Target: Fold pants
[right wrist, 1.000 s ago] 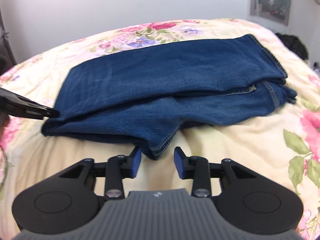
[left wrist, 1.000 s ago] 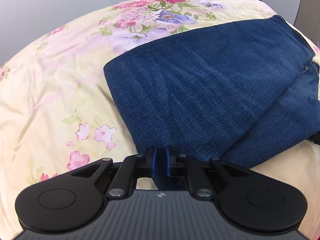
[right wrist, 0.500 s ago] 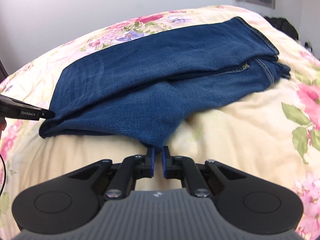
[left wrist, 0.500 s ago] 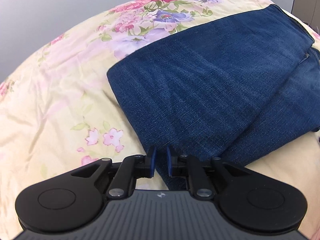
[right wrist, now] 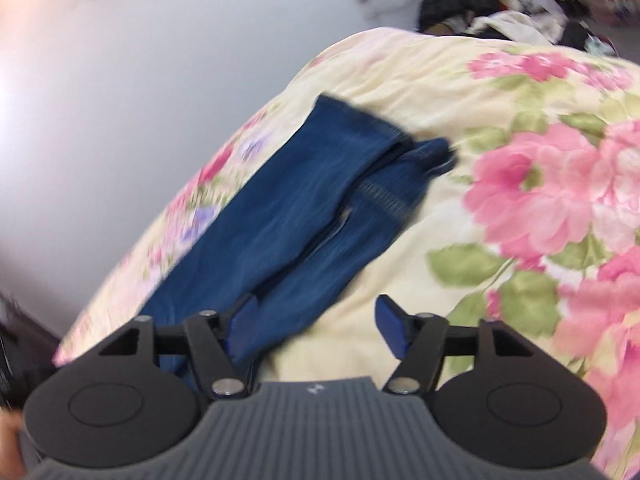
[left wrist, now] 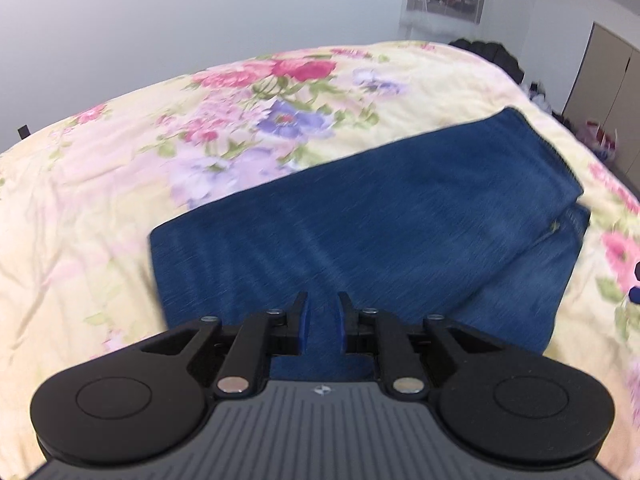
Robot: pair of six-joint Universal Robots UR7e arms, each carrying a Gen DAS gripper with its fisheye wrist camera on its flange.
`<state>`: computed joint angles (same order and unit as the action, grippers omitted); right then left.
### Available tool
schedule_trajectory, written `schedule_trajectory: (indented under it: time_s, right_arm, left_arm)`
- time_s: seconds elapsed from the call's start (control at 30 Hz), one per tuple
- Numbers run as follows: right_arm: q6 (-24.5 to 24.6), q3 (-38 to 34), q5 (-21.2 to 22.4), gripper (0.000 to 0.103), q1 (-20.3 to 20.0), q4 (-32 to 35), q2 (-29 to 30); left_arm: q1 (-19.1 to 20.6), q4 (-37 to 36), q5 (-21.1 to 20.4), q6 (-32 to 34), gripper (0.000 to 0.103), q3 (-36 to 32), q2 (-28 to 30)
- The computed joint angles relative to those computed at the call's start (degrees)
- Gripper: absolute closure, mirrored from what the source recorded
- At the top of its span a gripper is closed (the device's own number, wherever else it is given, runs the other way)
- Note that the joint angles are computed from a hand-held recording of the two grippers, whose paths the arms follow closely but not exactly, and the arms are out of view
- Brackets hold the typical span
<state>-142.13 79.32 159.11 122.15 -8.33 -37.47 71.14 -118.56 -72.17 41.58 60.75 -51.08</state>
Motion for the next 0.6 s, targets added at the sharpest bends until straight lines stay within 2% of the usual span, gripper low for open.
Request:
schedule_trajectory:
  time_s: [0.1, 0.17, 0.27, 0.43, 0.6]
  right_arm:
    - [0.82, 8.73, -3.07, 0.030, -3.00, -9.14, -6.40]
    - [-1.18, 14.54, -6.99, 0.032, -5.59, -17.68, -10.56]
    - [-2.65, 19.81, -12.13, 0.033, -9.36, -25.26, -14.60]
    - [0.73, 22.44, -19.16, 0.033, -15.75, -26.98, -17.07]
    - [-0.61, 23.45, -24.10, 0.035, -19.15, -29.93, -18.05]
  left_arm:
    - [-0.72, -1.68, -1.10, -2.71, 0.084, 0.99, 1.53]
    - [-1.07, -2.73, -1.73, -3.78, 0.084, 0.74, 3.25]
    - [-1.37, -3.02, -3.92, -6.20, 0.084, -0.94, 6.27]
    - [-2.27, -5.70, -4.82, -7.44, 0.084, -4.65, 12.01]
    - [-2.73, -6.79, -4.15, -7.49, 0.084, -11.62, 18.40]
